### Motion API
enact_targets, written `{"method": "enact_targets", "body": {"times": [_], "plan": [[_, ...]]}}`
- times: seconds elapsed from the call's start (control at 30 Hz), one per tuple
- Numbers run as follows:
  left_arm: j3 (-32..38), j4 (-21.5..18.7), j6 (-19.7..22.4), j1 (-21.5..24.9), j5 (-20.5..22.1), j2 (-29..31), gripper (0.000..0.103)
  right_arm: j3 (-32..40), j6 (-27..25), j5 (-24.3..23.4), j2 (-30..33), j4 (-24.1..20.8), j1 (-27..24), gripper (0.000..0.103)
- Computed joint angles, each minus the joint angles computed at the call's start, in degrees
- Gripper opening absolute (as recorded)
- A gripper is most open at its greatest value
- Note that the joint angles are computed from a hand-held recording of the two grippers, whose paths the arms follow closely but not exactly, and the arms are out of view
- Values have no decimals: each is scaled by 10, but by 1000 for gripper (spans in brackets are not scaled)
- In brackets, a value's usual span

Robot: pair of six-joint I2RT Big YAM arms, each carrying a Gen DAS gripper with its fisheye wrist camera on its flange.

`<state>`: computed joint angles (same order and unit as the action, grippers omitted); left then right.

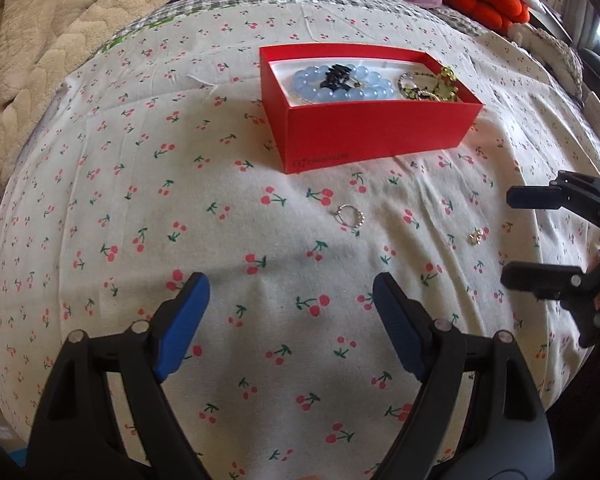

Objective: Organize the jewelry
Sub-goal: 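Reach the right tool to the small gold earring on the sheet and close on it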

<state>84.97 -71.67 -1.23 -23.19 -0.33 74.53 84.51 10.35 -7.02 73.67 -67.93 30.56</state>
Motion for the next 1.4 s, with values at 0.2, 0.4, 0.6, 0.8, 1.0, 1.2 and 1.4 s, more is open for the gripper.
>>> {"method": "enact_targets", "body": {"times": [0.2, 0.4, 0.6, 0.8, 1.0, 1.2, 1.4], "plan": [[-13, 23, 27, -12, -5, -3, 84, -26, -39, 16, 2, -10, 34, 83], [-18, 38, 42, -14, 39, -2, 84, -58, -32, -1, -16, 24, 22, 83], [-13, 38, 43, -7, 89, 9, 84, -68, -51, 10, -22, 25, 21, 94], [-7, 38, 53, -12, 77, 24, 84, -48, -69, -18, -4, -5, 13, 103], [6, 29, 45, -4, 93, 32, 76, -18, -75, -42, 16, -44, 1, 103], [15, 26, 43, 8, 114, 39, 67, -25, -53, -36, 11, -14, -14, 76], [19, 28, 39, 10, 115, 42, 65, -36, -25, -24, 4, 7, -29, 48]]}}
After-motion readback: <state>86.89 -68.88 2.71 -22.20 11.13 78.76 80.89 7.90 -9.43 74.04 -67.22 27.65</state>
